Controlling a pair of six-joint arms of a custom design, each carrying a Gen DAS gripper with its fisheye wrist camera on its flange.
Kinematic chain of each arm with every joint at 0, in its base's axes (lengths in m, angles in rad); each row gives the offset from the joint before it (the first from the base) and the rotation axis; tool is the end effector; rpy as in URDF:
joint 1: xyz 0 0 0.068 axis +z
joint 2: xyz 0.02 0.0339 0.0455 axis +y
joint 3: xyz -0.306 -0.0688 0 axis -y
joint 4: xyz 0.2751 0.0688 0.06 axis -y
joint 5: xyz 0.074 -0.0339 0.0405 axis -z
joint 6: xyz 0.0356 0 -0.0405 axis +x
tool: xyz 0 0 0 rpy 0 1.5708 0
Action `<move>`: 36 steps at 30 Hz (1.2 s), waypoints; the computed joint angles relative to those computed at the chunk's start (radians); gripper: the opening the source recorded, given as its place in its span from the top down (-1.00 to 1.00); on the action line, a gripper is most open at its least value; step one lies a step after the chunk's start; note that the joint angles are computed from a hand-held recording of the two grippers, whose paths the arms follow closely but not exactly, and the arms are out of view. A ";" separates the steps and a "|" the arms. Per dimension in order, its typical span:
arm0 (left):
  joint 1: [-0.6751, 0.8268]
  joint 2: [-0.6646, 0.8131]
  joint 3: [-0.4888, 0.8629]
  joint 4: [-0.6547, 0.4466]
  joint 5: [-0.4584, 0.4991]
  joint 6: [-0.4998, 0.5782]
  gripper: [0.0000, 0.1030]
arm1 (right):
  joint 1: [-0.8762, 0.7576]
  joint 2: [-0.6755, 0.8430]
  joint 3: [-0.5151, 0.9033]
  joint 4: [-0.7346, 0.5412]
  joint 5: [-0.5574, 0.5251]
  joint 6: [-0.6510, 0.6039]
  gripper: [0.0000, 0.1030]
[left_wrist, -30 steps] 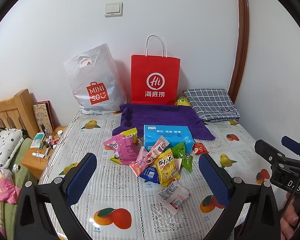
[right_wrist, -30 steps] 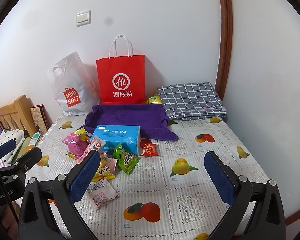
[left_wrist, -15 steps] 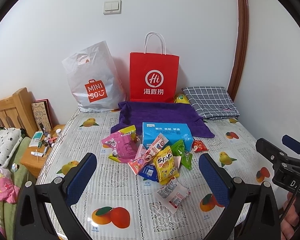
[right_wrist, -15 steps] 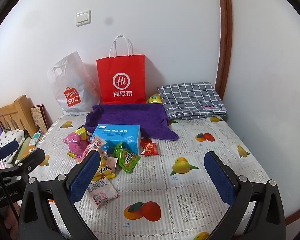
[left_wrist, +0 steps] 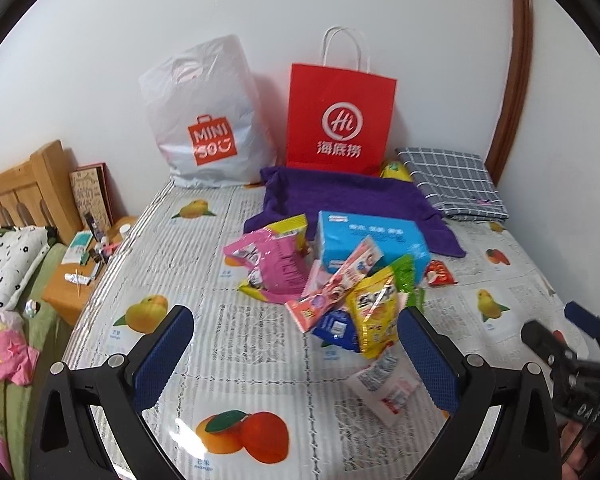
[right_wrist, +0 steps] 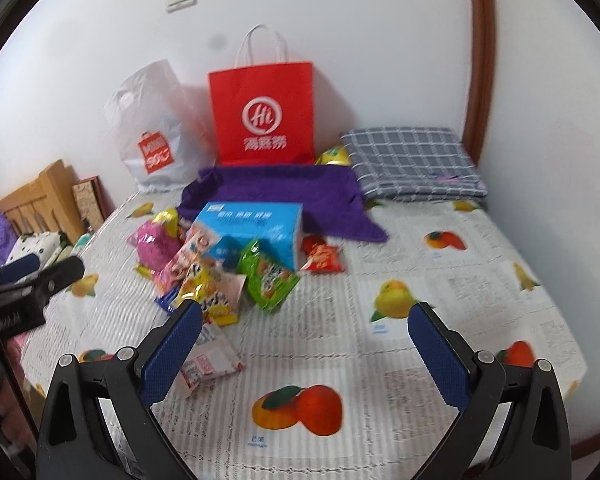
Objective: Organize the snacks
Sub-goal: 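Grasp the white snack packet with the right tool while the left tool approaches the pink bag, then grasp the pink snack bag with the left tool while the right tool lifts the white packet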
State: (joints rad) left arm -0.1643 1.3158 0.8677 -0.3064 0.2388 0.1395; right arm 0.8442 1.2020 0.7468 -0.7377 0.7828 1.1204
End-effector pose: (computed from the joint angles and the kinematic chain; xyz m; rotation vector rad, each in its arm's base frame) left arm 0.2905 -0.0567 0.2701 0.4687 2.2685 -0.2899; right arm 0.1648 0.1476 0.2396 0.4939 2.2416 -0.1602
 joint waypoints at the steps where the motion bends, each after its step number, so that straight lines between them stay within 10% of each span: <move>1: 0.001 0.017 0.001 0.010 -0.007 -0.002 -0.99 | -0.005 0.002 -0.012 0.030 -0.011 -0.015 -0.95; 15: 0.025 0.215 0.057 0.098 -0.052 0.007 -0.99 | -0.127 0.220 -0.152 0.624 -0.355 -0.326 -0.93; 28: 0.084 0.334 0.121 0.117 0.022 0.022 -0.98 | -0.141 0.447 -0.062 0.674 -0.404 -0.414 -0.93; 36: 0.065 0.389 0.128 0.174 0.009 0.019 -0.97 | -0.125 0.435 -0.067 0.642 -0.348 -0.434 -0.24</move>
State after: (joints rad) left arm -0.0991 1.7052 0.9955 -0.1320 0.2480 0.1580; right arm 0.7190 1.6368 0.6797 -0.0962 0.4346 0.6863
